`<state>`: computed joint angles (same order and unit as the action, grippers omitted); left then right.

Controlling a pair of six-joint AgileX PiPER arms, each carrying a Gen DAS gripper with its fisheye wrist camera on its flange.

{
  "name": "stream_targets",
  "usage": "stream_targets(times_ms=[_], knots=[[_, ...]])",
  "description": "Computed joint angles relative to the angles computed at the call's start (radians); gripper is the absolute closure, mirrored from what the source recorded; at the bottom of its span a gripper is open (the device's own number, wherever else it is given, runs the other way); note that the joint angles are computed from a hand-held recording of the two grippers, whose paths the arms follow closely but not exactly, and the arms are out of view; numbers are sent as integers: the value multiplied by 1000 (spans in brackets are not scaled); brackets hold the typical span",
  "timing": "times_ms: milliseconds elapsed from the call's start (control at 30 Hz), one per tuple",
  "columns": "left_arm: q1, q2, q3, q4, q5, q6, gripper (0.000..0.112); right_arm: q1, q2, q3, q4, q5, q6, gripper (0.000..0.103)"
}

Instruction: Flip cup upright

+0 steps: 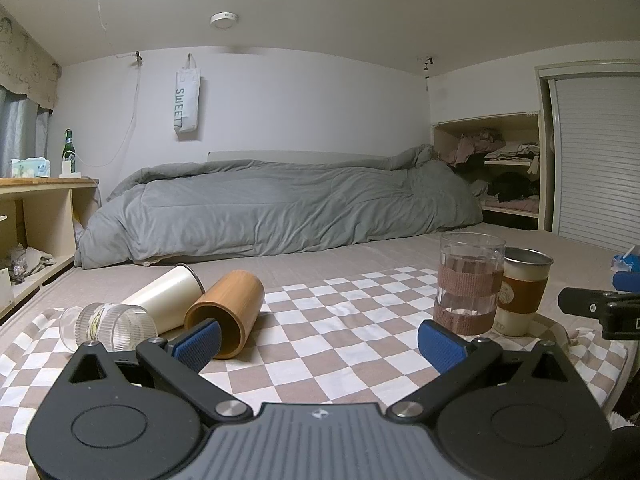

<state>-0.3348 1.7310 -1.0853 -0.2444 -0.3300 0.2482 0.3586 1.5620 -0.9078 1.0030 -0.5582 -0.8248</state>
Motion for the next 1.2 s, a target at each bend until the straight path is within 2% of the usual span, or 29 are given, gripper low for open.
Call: stream_targets(times_ms=[1200], knots=[[-5,-1,9,-23,-16,17,9,7,-9,-1,19,-3,-21,0]])
